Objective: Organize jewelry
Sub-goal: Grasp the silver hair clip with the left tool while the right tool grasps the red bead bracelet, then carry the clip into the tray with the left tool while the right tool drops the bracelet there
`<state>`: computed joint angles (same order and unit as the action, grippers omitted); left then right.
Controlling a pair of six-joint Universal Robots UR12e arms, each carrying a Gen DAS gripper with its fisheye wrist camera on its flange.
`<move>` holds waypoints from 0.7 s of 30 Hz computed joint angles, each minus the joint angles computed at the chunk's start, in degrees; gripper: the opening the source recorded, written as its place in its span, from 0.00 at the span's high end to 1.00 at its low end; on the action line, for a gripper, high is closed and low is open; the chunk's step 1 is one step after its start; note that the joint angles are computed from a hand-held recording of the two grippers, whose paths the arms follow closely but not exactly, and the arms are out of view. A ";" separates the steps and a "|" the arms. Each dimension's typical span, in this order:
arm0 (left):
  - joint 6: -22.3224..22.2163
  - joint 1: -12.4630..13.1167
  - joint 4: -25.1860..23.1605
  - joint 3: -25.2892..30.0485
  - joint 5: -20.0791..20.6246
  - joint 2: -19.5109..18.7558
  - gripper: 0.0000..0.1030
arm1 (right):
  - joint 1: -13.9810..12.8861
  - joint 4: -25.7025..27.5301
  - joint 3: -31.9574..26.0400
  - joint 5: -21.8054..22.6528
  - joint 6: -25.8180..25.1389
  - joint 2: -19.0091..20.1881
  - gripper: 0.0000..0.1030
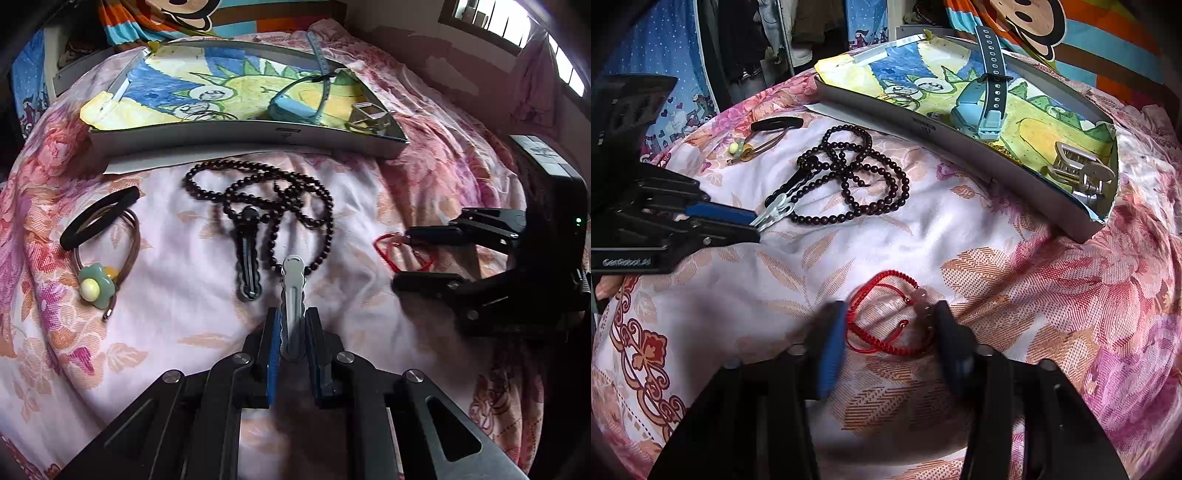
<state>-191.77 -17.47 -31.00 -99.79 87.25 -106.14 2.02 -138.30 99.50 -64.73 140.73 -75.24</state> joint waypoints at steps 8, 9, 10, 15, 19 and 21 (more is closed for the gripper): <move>-2.09 -0.34 4.54 -1.41 -0.75 0.45 0.88 | 0.30 -6.07 2.32 -1.13 -0.38 -1.19 0.90; -2.31 -0.41 5.32 -1.59 -0.54 0.48 0.88 | 0.23 -7.24 2.66 -0.95 -0.16 -1.36 0.91; -2.48 -0.47 6.01 -1.74 -0.42 0.50 0.88 | 0.11 -8.27 2.90 -0.67 0.13 -1.50 0.91; -4.10 -0.51 12.18 -2.76 0.59 0.70 0.88 | -0.37 -16.12 4.07 1.11 2.33 -1.82 0.91; -4.74 -0.69 16.64 -2.30 4.70 0.09 0.88 | -0.40 -23.77 3.37 2.53 5.88 -0.83 0.91; -6.06 -0.35 18.25 -1.15 6.25 -0.70 0.88 | -0.33 -27.29 2.09 2.87 9.26 0.26 0.91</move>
